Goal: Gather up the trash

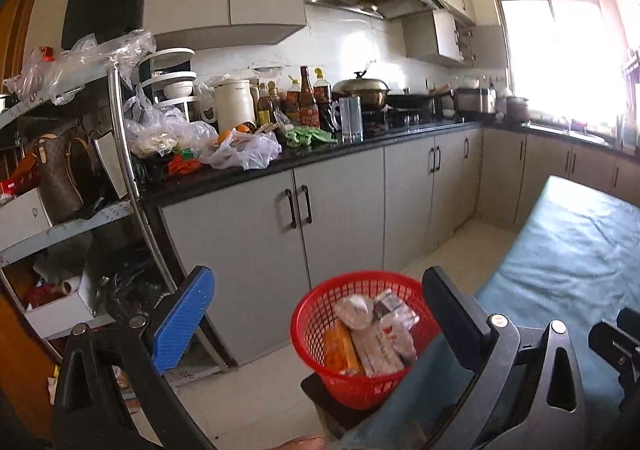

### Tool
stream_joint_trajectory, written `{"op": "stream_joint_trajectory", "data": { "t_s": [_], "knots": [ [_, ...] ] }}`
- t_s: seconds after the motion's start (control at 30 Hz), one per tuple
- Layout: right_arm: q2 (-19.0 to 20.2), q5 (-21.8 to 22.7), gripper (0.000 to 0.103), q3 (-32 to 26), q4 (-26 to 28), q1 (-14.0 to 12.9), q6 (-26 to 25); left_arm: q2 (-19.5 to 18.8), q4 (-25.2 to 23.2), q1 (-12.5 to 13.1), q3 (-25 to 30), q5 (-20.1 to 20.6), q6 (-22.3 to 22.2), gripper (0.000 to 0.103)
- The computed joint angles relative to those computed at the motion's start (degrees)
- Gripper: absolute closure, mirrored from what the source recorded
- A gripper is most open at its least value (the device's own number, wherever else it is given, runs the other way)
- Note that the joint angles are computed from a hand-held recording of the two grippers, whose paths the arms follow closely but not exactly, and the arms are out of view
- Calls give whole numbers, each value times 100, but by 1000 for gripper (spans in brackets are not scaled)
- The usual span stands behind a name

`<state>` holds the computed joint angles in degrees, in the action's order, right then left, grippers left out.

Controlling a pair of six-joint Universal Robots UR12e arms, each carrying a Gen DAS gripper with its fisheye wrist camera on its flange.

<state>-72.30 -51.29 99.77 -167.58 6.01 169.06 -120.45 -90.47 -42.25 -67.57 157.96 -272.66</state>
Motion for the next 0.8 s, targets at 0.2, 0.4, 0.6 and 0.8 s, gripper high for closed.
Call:
{"op": "stream_joint_trajectory", "data": {
  "t_s": [0.2, 0.4, 0.6, 0.8],
  "knots": [
    [-11, -157, 30, 67, -78, 9, -59, -53, 288, 18, -17, -310, 344, 0],
    [10, -251, 29, 57, -67, 40, -77, -54, 530, 49, -76, -467, 555, 0],
    [19, -362, 29, 46, 7, 113, -159, 7, 599, 97, -176, -615, 515, 0],
    [16, -436, 29, 60, 31, 163, -239, 80, 744, 135, -305, -763, 506, 0]
  ]
}}
